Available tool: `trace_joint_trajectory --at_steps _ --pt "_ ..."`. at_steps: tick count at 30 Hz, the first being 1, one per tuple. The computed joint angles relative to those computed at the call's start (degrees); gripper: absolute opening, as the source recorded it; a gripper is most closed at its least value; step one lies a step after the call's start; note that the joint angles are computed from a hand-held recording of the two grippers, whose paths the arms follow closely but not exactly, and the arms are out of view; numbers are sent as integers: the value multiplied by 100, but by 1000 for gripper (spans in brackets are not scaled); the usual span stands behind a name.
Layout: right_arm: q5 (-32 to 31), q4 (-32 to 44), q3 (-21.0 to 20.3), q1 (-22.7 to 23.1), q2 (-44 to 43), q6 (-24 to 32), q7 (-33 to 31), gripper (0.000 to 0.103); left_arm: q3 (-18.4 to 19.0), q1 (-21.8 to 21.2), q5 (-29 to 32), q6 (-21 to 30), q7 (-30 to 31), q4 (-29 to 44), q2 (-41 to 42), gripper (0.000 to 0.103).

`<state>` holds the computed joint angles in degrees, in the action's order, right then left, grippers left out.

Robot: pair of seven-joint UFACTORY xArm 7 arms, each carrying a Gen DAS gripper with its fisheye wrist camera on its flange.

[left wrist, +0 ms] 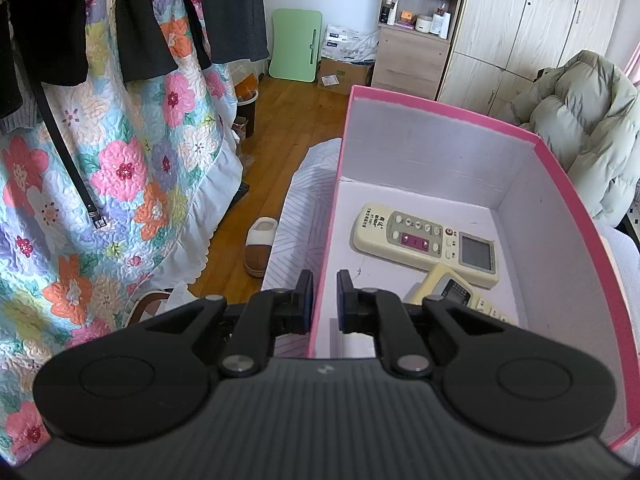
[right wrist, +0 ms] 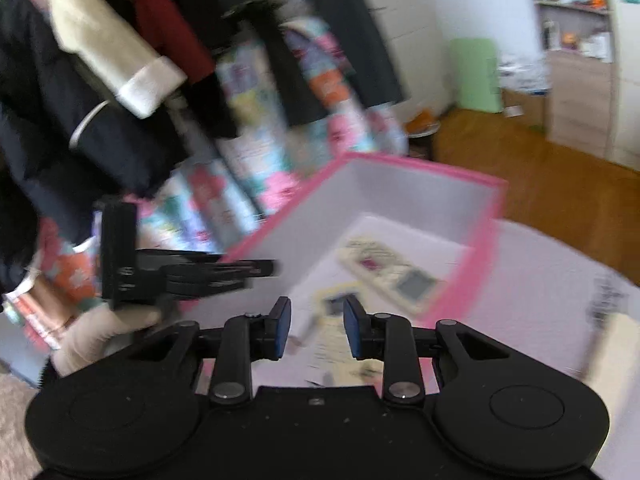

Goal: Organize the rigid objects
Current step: 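Lower the cream power bank into the box and open the right tool, then reach the right tool to the long white device and grasp it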

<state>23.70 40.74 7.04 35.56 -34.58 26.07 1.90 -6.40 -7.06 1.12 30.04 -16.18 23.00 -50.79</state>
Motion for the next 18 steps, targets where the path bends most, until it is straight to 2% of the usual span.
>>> trace_joint_trajectory --at_steps 4,8,12,18 --pt "-583 -322 72 -692 -683 556 387 36 27 -11 6 10 27 -13 -25 9" --pt "-882 -649 -9 -1209 -1077 918 765 37 84 -19 4 19 109 -3 -33 9" --pt "-1064 -911 -39 -1637 -1099 1060 1154 41 68 -4 -6 32 124 0 -38 9" --pt "-1694 -1193 301 -2223 -778 978 1924 46 52 1 -10 34 134 -1 -39 9"
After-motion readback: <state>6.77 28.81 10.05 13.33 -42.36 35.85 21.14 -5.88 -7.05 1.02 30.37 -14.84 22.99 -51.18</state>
